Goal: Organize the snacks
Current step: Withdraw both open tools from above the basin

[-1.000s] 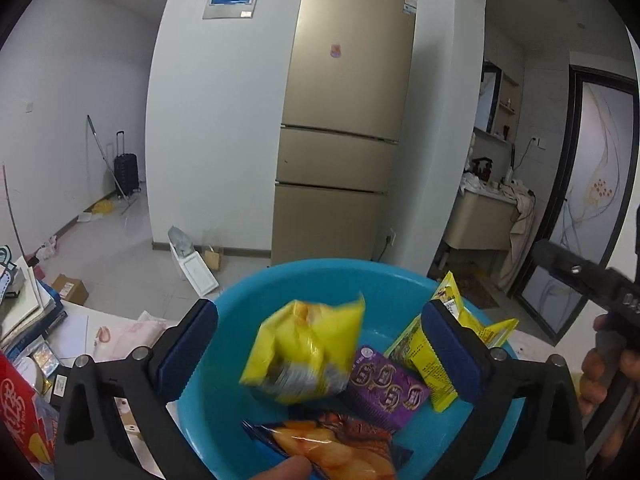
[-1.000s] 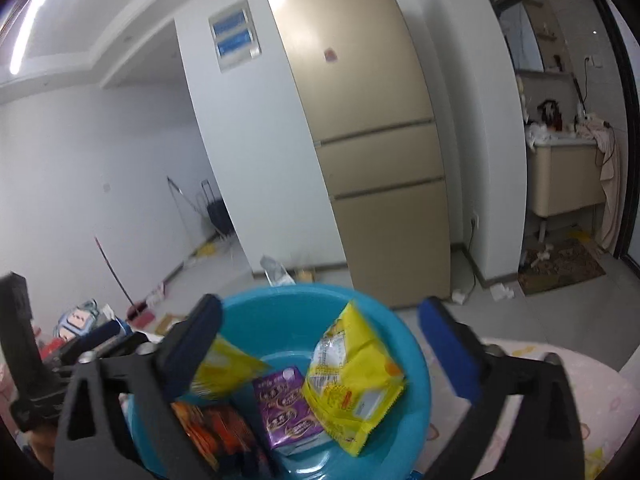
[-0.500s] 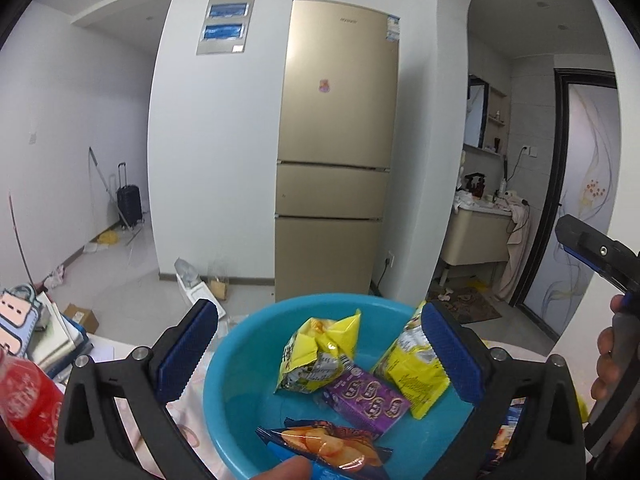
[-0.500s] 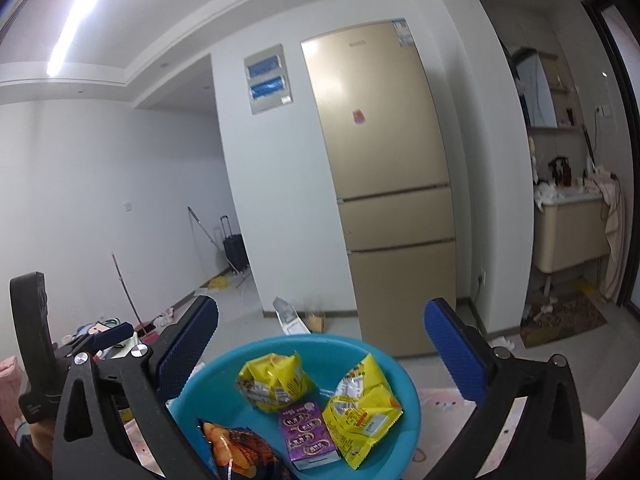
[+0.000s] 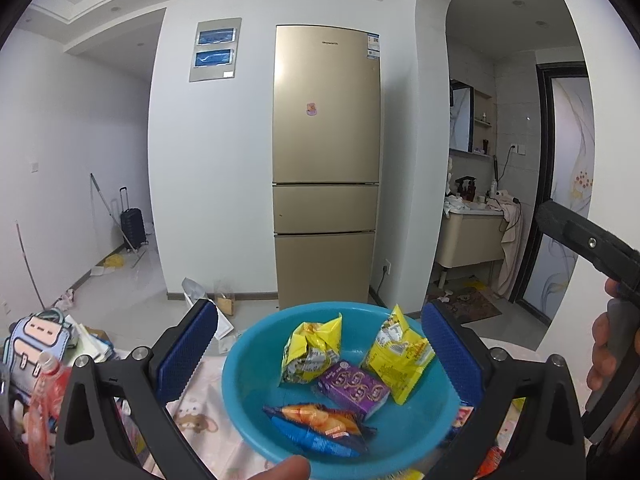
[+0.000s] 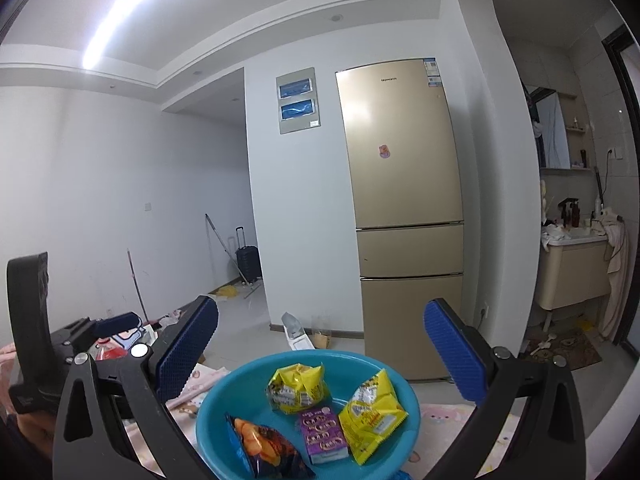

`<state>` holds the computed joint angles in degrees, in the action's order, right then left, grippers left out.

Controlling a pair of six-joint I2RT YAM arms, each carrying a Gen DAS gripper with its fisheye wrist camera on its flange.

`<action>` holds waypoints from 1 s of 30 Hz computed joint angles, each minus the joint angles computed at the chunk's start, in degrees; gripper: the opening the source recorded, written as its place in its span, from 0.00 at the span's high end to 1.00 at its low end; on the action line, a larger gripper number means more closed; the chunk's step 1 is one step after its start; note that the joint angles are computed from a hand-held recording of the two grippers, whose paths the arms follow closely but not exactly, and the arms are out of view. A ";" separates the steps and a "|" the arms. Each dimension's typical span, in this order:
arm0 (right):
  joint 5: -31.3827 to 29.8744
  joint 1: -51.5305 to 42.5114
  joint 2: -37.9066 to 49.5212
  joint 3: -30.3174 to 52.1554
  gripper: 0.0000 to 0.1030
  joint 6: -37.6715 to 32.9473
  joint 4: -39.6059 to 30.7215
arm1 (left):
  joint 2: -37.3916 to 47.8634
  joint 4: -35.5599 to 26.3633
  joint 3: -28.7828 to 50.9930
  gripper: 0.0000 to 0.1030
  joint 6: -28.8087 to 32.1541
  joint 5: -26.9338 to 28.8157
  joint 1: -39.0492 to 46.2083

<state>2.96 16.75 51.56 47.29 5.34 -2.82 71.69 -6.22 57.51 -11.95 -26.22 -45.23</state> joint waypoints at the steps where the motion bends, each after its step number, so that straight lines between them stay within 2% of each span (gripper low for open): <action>1: 0.89 0.61 -2.18 -0.71 0.00 0.06 -1.10 | -1.06 -0.82 -0.30 0.00 -0.57 -0.25 -0.62; 5: 1.85 1.52 -10.59 -3.10 0.00 0.38 -5.29 | -7.53 -3.90 -2.88 0.00 -3.31 -0.75 -5.02; 9: 3.42 3.06 -17.30 -4.74 0.00 0.14 -10.18 | -11.24 -5.84 -5.42 0.00 -5.16 -7.65 -12.61; 12: 3.43 3.67 -22.30 -7.22 0.00 0.12 -13.41 | -12.18 -5.99 -7.92 0.00 -6.90 -10.92 -16.76; 19: 1.67 3.15 -34.36 -17.37 0.00 -0.74 -18.01 | -13.18 -4.32 -16.19 0.00 -11.12 -12.86 -21.06; 21: -0.88 0.93 -37.47 -20.97 0.00 0.41 -18.08 | -14.02 -3.40 -19.06 0.00 -12.35 -12.39 -21.54; 24: -8.00 -4.66 -39.19 -25.91 0.00 0.47 -16.97 | -15.35 -1.11 -24.27 0.00 -13.80 -11.45 -21.21; 28: -6.67 -4.26 -38.38 -32.72 0.00 1.68 -11.39 | -14.00 4.66 -30.56 0.00 -14.06 -6.69 -17.37; 30: -7.76 -4.25 -35.44 -34.10 0.00 2.40 -9.55 | -12.02 8.44 -33.24 0.00 -13.59 -1.72 -13.93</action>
<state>-4.80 12.50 16.12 13.19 7.74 -12.37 59.66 2.22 24.27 -25.54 -27.94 -59.16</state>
